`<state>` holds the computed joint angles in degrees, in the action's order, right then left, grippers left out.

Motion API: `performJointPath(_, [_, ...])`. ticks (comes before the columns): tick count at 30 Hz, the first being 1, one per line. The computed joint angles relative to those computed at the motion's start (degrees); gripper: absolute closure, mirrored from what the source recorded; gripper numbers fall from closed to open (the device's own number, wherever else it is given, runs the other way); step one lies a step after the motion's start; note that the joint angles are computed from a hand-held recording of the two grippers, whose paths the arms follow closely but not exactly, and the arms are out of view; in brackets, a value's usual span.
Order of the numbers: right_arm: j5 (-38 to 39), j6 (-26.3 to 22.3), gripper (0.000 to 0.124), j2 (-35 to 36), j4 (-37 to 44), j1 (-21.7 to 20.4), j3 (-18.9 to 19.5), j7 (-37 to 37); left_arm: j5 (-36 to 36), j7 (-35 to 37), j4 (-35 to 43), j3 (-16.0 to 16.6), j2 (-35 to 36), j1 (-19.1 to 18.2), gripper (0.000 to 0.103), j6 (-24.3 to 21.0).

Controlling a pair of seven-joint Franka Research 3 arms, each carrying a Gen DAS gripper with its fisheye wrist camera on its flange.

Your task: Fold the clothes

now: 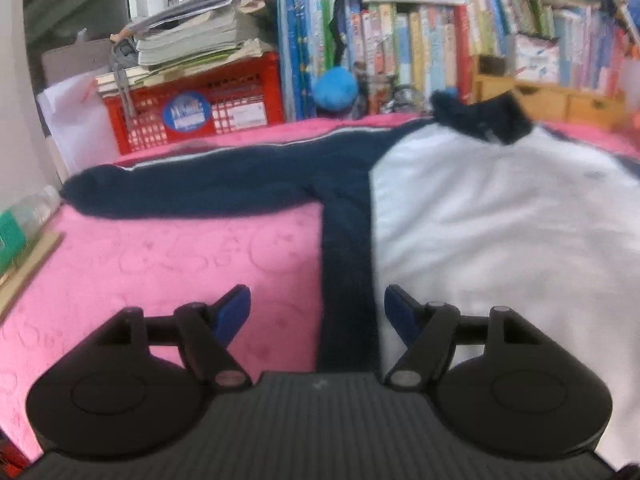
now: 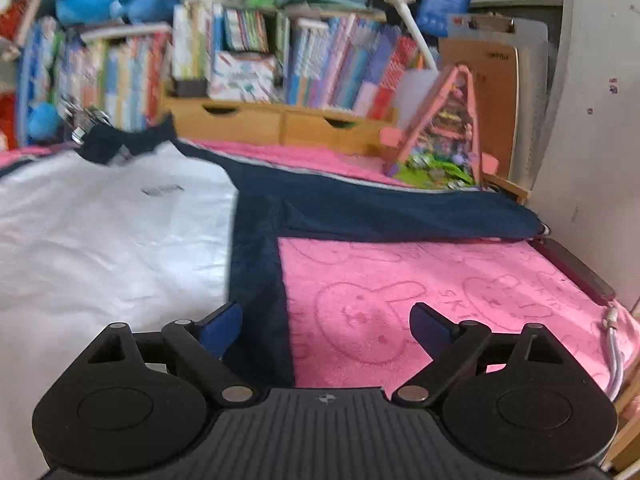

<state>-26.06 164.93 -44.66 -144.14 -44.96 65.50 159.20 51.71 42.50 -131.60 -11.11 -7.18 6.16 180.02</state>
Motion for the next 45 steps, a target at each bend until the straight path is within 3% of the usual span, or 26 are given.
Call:
performJointPath(1, [0.1, 2.3, 0.032, -0.4, -1.2, 1.6, -1.1, 0.3, -3.9, 2.8, -2.0, 1.7, -1.6, -2.2, 0.03, 1.0])
performJointPath(3, [1.2, 8.2, 0.032, 0.4, -3.0, 4.4, -3.1, 0.1, -14.4, 11.9, -6.5, 9.1, -4.7, -11.1, 0.03, 3.6])
performJointPath(5, [3.4, 16.0, 0.032, 1.4, -5.6, 7.5, -5.2, -0.3, -17.6, 14.8, -10.1, 12.1, -7.3, -15.1, 0.03, 6.5])
performJointPath(7, [4.8, 24.4, 0.032, 2.5, -7.4, 8.8, -5.3, -1.0, -17.8, 16.0, -13.2, 9.3, -9.1, -12.8, 0.03, 10.2])
performJointPath(9, [4.7, 27.7, 0.032, 2.3, -7.2, 8.4, -3.0, -3.7, -18.2, 18.2, -15.5, 6.6, -10.7, -11.3, 0.03, 10.0])
performJointPath(11, [4.2, 26.6, 0.032, 3.3, -6.9, 10.3, -2.9, -6.8, -19.1, 20.8, -17.0, 11.7, -12.5, -17.9, 0.03, 6.5])
performJointPath(13, [3.7, 24.0, 0.032, 4.8, -6.7, 13.5, -3.9, -10.0, -30.5, 31.2, -18.6, 18.2, -15.7, -27.9, 0.03, 1.4])
performJointPath(15, [4.9, 17.4, 0.032, 7.2, -6.7, 20.7, -8.4, -12.5, -30.9, 32.6, -18.7, 26.8, -19.4, -37.9, 0.029, -4.9])
performJointPath(16, [6.3, 13.2, 0.032, 8.0, -6.6, 24.8, -11.1, -13.6, -31.7, 33.6, -18.7, 29.5, -21.3, -41.5, 0.027, -8.0])
performJointPath(17, [8.1, 9.0, 0.032, 8.3, -6.0, 28.3, -13.4, -14.7, -34.1, 35.7, -18.7, 30.3, -22.8, -43.1, 0.024, -10.6])
performJointPath(18, [9.1, 5.2, 0.032, 8.6, -5.2, 31.5, -15.6, -15.6, -32.9, 35.2, -18.5, 29.5, -23.2, -42.7, 0.024, -11.9])
performJointPath(20, [9.2, 0.0, 0.031, 8.8, -3.7, 35.1, -17.9, -15.8, -32.1, 34.4, -18.5, 24.9, -22.9, -38.9, 0.024, -13.3])
performJointPath(22, [7.5, -4.8, 0.03, 8.6, -1.7, 35.8, -17.3, -15.0, -32.0, 33.8, -18.5, 21.5, -22.7, -36.1, 0.024, -14.6])
performJointPath(25, [5.0, -9.5, 0.03, 9.4, 0.2, 35.8, -15.5, -12.9, -35.8, 35.3, -19.4, 20.8, -23.3, -36.1, 0.024, -16.9])
performJointPath(38, [-1.3, -12.6, 0.03, 12.0, -0.8, 44.5, -21.8, -6.1, -44.3, 40.8, -21.6, 13.0, -25.2, -29.8, 0.024, -17.6])
performJointPath(45, [-5.0, -15.2, 0.03, 11.9, -1.2, 48.7, -25.1, -1.0, -45.8, 40.7, -21.9, 7.8, -24.9, -24.6, 0.024, -16.8])
